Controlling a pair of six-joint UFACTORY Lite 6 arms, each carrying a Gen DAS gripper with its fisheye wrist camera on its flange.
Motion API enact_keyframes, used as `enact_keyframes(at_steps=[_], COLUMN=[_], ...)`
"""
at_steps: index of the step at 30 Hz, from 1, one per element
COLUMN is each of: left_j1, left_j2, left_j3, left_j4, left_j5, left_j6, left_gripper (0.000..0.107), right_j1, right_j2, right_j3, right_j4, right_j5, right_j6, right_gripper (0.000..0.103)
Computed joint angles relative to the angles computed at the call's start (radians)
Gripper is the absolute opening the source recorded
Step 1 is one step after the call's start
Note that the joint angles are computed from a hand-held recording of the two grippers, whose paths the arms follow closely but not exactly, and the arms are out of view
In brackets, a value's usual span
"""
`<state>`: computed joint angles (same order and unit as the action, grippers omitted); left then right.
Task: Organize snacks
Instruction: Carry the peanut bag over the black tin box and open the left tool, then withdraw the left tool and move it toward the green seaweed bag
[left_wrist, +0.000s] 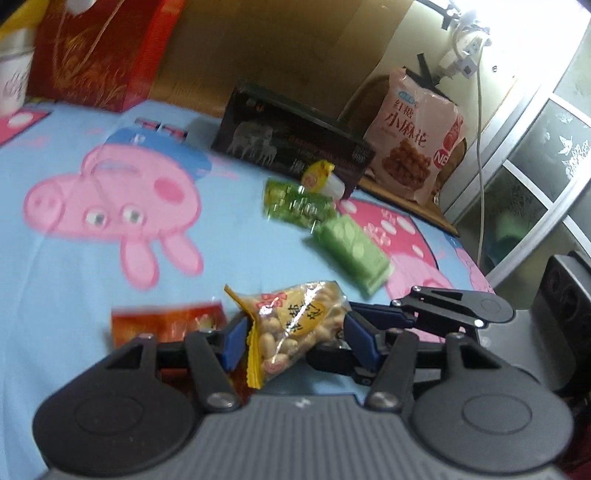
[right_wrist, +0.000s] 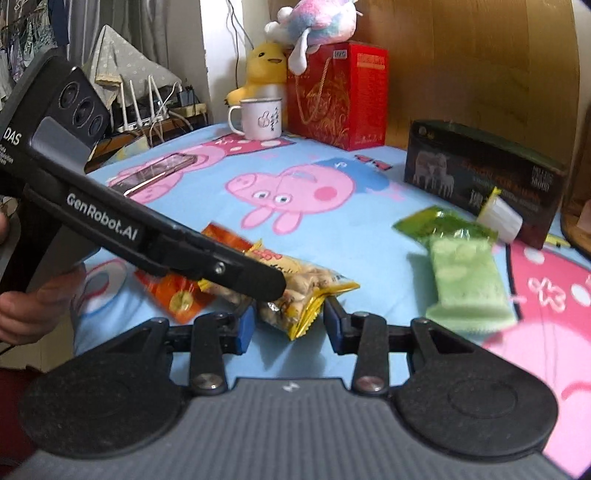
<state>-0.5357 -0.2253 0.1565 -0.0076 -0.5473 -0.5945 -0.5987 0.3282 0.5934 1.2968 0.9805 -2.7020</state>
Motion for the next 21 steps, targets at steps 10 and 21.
enact_keyframes(at_steps=[10,21], left_j1=[0.210,0.253], left_j2=[0.313,0.926], left_j3=[0.592,1.433], left_j4=[0.426,0.969], left_j5=[0.139,0.349], left_j6=[-0.169,-0.731], left_gripper=[0.056,0.056], right_j1=[0.134,0.273], right_j2=[0.059,0.516], right_j3=[0.314,0.977], right_j4=[0.280,0.321], right_j5=[0.038,-0.126], right_j6=[0.146,0.520], right_gripper=[0.042,0.044])
